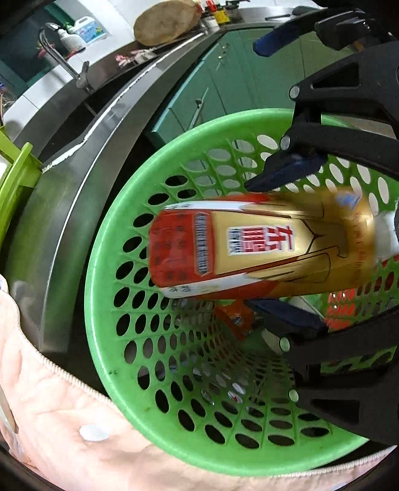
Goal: Collect trash
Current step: 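Carry the gold can and foil to the green basket and release both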
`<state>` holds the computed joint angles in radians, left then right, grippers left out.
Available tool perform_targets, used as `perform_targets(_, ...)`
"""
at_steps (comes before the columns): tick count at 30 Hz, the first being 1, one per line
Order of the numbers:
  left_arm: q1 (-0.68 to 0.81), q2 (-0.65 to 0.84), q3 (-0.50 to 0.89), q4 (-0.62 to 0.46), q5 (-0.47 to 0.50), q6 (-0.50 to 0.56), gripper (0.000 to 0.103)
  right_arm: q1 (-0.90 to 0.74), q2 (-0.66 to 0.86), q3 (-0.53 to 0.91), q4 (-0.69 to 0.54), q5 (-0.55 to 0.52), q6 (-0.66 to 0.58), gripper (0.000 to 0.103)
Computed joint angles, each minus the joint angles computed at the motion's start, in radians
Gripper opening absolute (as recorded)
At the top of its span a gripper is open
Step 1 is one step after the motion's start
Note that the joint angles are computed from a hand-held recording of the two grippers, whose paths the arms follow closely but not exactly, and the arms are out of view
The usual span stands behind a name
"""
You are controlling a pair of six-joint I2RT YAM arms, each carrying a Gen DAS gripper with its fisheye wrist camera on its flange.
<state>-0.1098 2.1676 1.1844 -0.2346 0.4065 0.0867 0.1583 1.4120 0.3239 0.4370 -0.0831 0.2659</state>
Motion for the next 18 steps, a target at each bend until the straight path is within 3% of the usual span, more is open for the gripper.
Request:
perform_targets(6,0.018,-0.044,-0.032,0.012,0.024,0.017,0.076,0.035,-0.027,-0.001,-0.026,0.034,0.011,0.078)
perform_targets(18,0.24,-0.39,-0.211,-0.051,0.108,0.167,0.077,0.21,-0.126,0.052,-0.132,0.161,0.086,0.08)
